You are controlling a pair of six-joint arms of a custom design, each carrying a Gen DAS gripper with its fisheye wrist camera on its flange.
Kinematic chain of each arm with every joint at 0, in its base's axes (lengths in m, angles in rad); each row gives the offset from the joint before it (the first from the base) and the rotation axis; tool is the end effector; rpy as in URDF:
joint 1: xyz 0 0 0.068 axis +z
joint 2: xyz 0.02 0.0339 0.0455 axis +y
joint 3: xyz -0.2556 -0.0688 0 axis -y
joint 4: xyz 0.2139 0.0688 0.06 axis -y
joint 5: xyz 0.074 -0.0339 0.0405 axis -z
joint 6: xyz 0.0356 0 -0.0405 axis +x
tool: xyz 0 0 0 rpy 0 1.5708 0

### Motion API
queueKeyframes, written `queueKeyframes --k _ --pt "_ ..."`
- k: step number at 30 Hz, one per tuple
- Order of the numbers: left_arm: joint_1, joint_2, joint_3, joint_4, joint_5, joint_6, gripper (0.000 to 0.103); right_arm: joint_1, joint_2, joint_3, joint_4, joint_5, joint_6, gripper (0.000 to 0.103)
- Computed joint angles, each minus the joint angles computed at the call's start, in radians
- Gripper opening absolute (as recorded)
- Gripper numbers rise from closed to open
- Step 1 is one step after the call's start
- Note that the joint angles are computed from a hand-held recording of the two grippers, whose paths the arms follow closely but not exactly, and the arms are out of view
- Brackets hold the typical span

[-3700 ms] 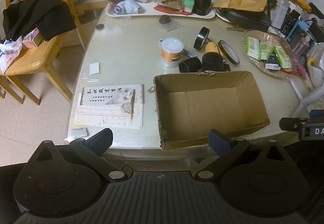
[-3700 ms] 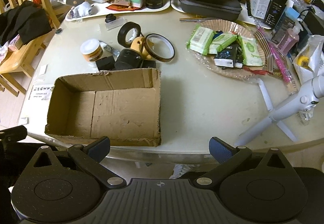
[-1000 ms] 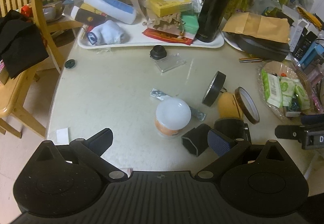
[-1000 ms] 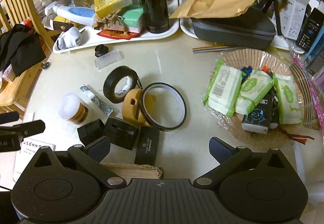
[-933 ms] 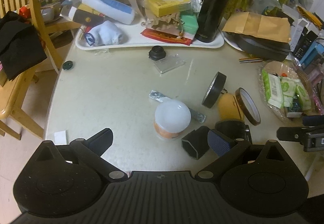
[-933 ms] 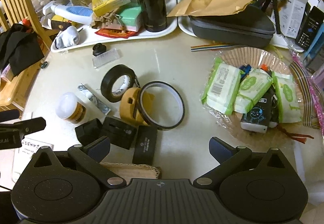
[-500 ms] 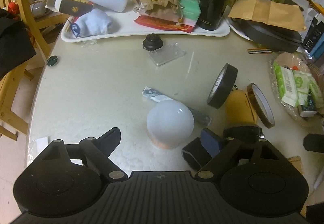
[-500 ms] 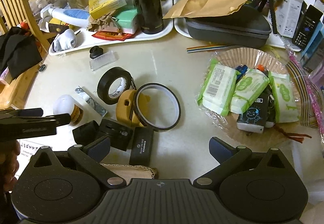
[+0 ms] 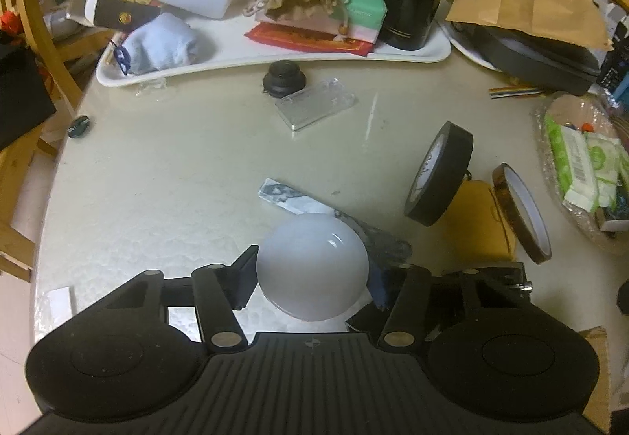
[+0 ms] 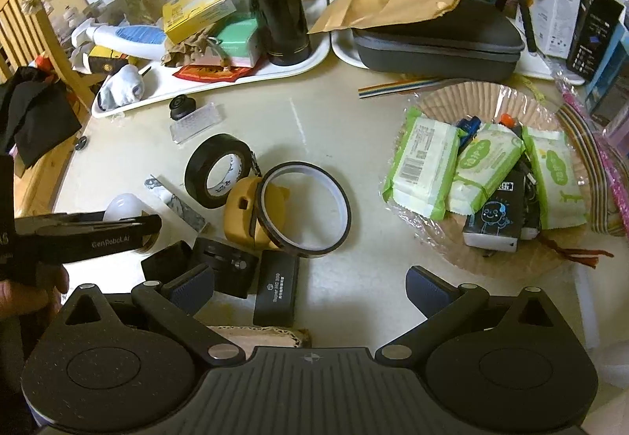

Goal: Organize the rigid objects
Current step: 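Grasp the clear tape ring with the right tool while the left tool lifts the dome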

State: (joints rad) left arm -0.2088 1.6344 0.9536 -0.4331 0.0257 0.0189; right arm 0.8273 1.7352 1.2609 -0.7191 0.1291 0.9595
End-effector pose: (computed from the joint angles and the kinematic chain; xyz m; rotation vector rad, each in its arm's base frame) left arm 0.2821 -0.0607 0.1822 0.3133 2.6693 -0.0936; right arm 0.2198 0.2323 0.2197 0.2187 2.7818 0.3021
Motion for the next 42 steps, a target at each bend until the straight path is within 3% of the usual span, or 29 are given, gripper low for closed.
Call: queueKeyframes --k 18,28,42 --pt "0.033 -0.070 0.024 -0.040 0.007 0.000 0.053 -0.041 0.007 -0.065 0.136 -0.050 0.002 0.103" --pt "0.069 -0.141 0.044 -0.079 0.064 0.017 0.053 -0.147 0.114 -0.065 0.259 -0.212 0.030 0.103" --pt "0.131 -0.173 0.065 -0.130 0.163 0.040 0.053 -0.284 0.267 -0.121 0.480 -0.425 0.213 0.103"
